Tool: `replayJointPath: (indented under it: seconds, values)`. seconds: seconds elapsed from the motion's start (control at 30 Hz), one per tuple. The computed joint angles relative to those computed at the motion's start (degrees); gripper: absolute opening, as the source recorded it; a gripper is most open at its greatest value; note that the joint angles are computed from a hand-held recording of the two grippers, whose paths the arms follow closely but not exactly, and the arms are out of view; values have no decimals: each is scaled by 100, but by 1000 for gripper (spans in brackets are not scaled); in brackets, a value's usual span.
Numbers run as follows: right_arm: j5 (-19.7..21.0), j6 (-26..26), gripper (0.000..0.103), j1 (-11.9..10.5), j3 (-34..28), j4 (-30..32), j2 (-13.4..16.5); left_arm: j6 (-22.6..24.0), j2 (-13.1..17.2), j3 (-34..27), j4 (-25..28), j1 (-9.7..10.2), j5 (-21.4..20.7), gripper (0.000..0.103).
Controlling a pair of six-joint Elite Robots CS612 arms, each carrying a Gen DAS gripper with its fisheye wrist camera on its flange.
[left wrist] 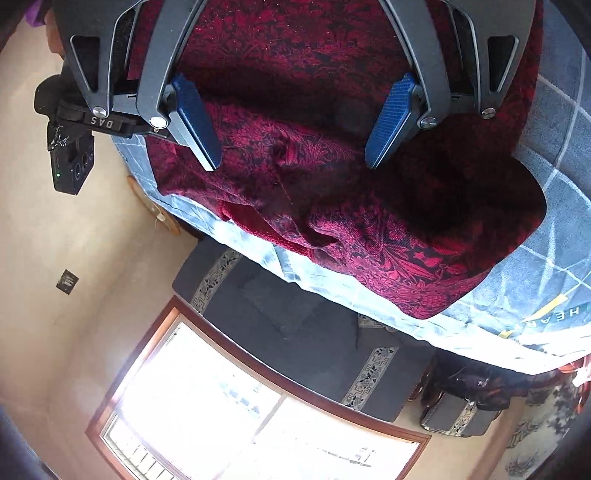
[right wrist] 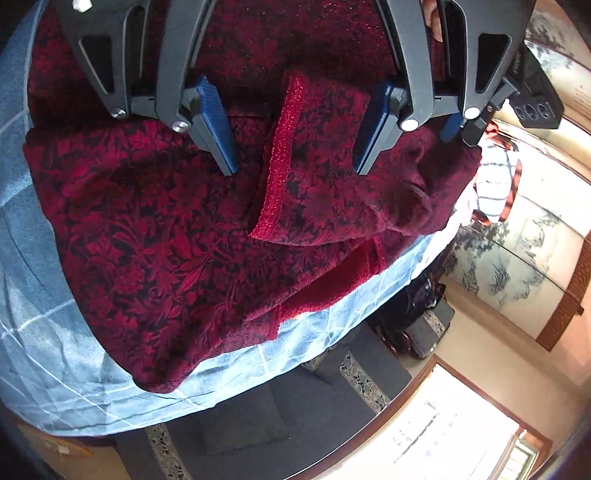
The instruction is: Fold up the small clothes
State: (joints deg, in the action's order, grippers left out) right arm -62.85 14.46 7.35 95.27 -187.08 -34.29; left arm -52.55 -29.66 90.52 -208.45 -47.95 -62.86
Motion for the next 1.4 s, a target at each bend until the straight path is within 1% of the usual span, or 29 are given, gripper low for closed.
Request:
replayJointPath:
  seconds: [0.03,0.07,0.1,0.17,0.2,0.23,0.27,0.3,0.33,0.4,0.43,0.5,0.57,0.63,0.7,0.77,0.87,0.97,1.0,1.07,1.1,1.27,1.33,1.4]
  values:
    - [-14,-86,7,21,-4,74,-3,3,-32,17,88,-42,210,80]
    - [-17,-110,9,35,-6,38,-8,17,-83,58,221,-104,531,80]
    - [-116,-167,9,60,17,-125,-29,55,-144,103,392,-186,970,81]
    - [-485,-373,8,94,94,-485,-115,150,-180,138,572,-368,1990,95]
    - [-632,-404,8,84,119,-623,-161,211,-146,134,446,-459,2513,103]
    - [-750,-434,8,62,134,-721,-202,299,-75,106,188,-526,2895,103]
    - [-878,-504,8,34,145,-765,-246,407,-8,77,-95,-557,3047,103]
    - [-972,-554,8,6,137,-764,-275,393,4,78,-157,-546,2961,103]
    - [-988,-562,8,-42,122,-717,-294,295,-47,120,22,-495,2714,103]
    - [-1027,-567,8,-114,69,-577,-288,-82,-182,158,786,-383,2233,103]
    - [-1111,-579,8,-132,61,-543,-281,-242,-228,163,1061,-326,2001,103]
    - [-1160,-495,8,-179,55,-552,-231,-508,-234,144,1249,-239,1686,103]
    - [-1092,-383,8,-220,36,-586,-139,-910,-240,164,1449,-192,1561,103]
    - [-1183,-371,8,-216,-2,-592,-39,-1234,-243,207,1508,-139,1420,103]
    - [-1174,-335,8,-198,-25,-673,56,-1584,-259,237,1655,-90,1330,103]
    - [-1179,-240,9,-198,-48,-728,129,-1884,-258,272,1670,-39,1226,103]
    - [-1057,-108,9,-239,-51,-793,159,-2448,-295,354,1864,-3,1262,103]
    - [-1102,-41,9,-248,-85,-655,162,-2973,-320,443,1962,41,1190,103]
    - [-1131,-22,9,-249,-102,-619,165,-3006,-310,461,1901,44,1205,103]
    - [-1184,-32,9,-238,-108,-570,150,-3171,-368,453,2276,27,1295,103]
    - [-1147,-33,9,-245,-101,-547,139,-3245,-396,429,2525,22,1318,103]
    - [-631,317,7,-429,-83,-527,176,-3300,-481,322,3257,-3,1433,103]
    - [-520,398,7,-465,-116,-500,202,-3271,-500,298,3398,-18,1513,103]
    - [-341,495,9,-510,-118,-558,229,-3142,-487,296,3288,-32,1563,103]
